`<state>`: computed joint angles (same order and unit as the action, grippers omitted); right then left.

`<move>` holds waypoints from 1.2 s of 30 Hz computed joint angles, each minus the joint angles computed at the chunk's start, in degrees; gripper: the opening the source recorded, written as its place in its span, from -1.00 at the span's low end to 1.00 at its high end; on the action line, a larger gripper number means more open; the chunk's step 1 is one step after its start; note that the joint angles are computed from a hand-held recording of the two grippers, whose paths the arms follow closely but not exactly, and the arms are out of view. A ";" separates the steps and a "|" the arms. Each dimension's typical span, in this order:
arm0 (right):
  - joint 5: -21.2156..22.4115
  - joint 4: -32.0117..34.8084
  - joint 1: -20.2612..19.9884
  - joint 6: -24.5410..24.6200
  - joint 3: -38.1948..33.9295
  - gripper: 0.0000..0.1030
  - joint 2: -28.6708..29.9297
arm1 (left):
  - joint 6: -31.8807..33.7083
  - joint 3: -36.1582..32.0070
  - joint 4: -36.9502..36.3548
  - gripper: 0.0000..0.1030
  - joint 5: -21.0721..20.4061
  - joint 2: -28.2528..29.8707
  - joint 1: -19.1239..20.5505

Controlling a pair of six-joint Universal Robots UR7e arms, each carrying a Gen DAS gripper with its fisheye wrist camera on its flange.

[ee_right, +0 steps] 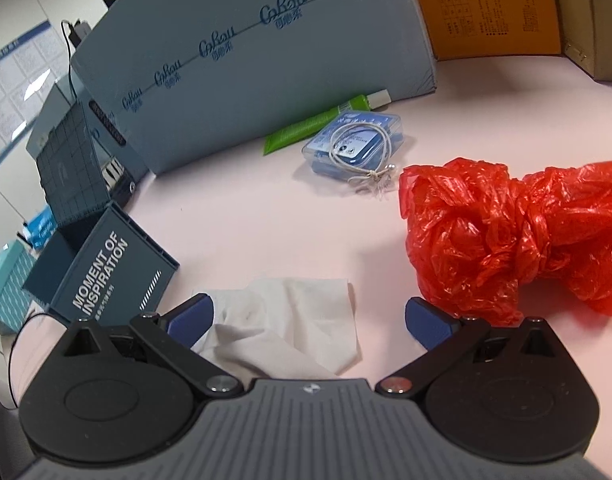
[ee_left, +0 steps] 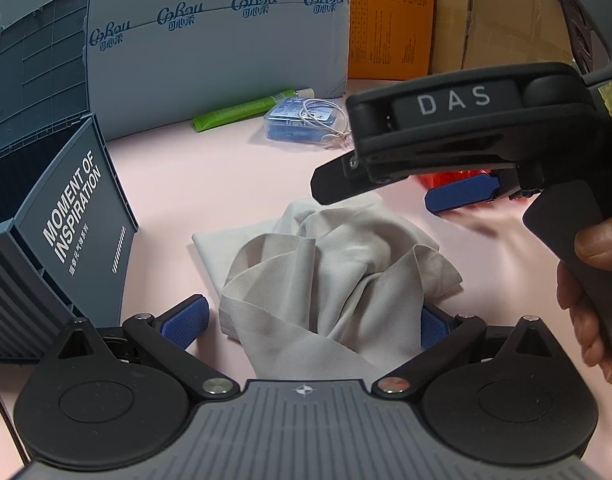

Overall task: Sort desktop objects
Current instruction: 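Lower the left tool onto the white cloth and close its fingers, then lift the white cloth with the left tool and carry it to the blue box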

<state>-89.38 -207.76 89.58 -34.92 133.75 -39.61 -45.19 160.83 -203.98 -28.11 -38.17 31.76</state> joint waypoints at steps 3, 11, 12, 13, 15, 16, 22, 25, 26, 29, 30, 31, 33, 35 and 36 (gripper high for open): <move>1.85 -3.03 -0.86 -1.29 0.91 1.00 0.80 | -1.36 0.20 0.31 1.00 0.52 0.54 -0.60; 8.45 -6.67 -4.95 -8.43 3.15 1.00 1.53 | -2.16 0.68 -2.16 1.00 1.65 1.54 -0.35; 8.76 -6.55 -5.02 -8.59 3.14 1.00 1.52 | -2.46 0.48 -1.29 1.00 1.91 1.02 -0.02; 8.95 -6.32 -4.98 -8.67 3.04 1.00 1.51 | -2.77 0.30 -0.54 1.00 2.14 0.60 0.28; 9.19 -5.67 -4.78 -9.13 2.79 0.97 1.53 | -3.30 0.08 0.10 1.00 2.50 0.36 0.76; 9.16 -5.18 -4.57 -9.64 2.62 0.94 1.58 | -3.47 0.08 -0.06 1.00 2.59 0.64 0.77; 6.12 -4.61 -2.70 -12.09 1.63 0.17 2.48 | -6.20 0.27 2.69 0.93 3.24 0.07 -0.07; 5.63 -3.14 -2.54 -12.79 1.42 -0.24 2.15 | -6.01 0.43 0.93 0.54 4.17 0.65 0.09; 5.79 -2.03 -2.67 -12.96 1.38 -0.32 1.80 | -5.60 0.53 0.09 0.34 4.32 0.79 0.10; 6.38 2.03 -3.00 -13.38 1.35 -0.90 0.58 | -1.86 0.63 -4.34 -0.44 4.02 2.08 -0.10; 6.68 3.18 -3.18 -13.42 1.41 -0.90 0.25 | -1.23 0.59 -4.54 -0.60 3.82 2.09 -0.27; 6.98 4.34 -3.36 -13.47 1.47 -0.90 -0.08 | -1.14 0.62 -4.54 -0.64 3.69 2.08 -0.45; 7.94 7.01 -3.78 -13.38 1.57 -0.90 -1.06 | -0.98 0.79 -5.30 -0.74 3.44 2.19 -0.53; 8.70 8.64 -4.09 -13.37 1.85 -0.90 -1.78 | -0.68 0.95 -6.64 -0.76 3.02 2.22 -0.26; 8.74 8.74 -4.12 -13.53 2.06 -0.90 -1.91 | -0.46 1.00 -7.36 -0.77 2.84 2.29 -0.11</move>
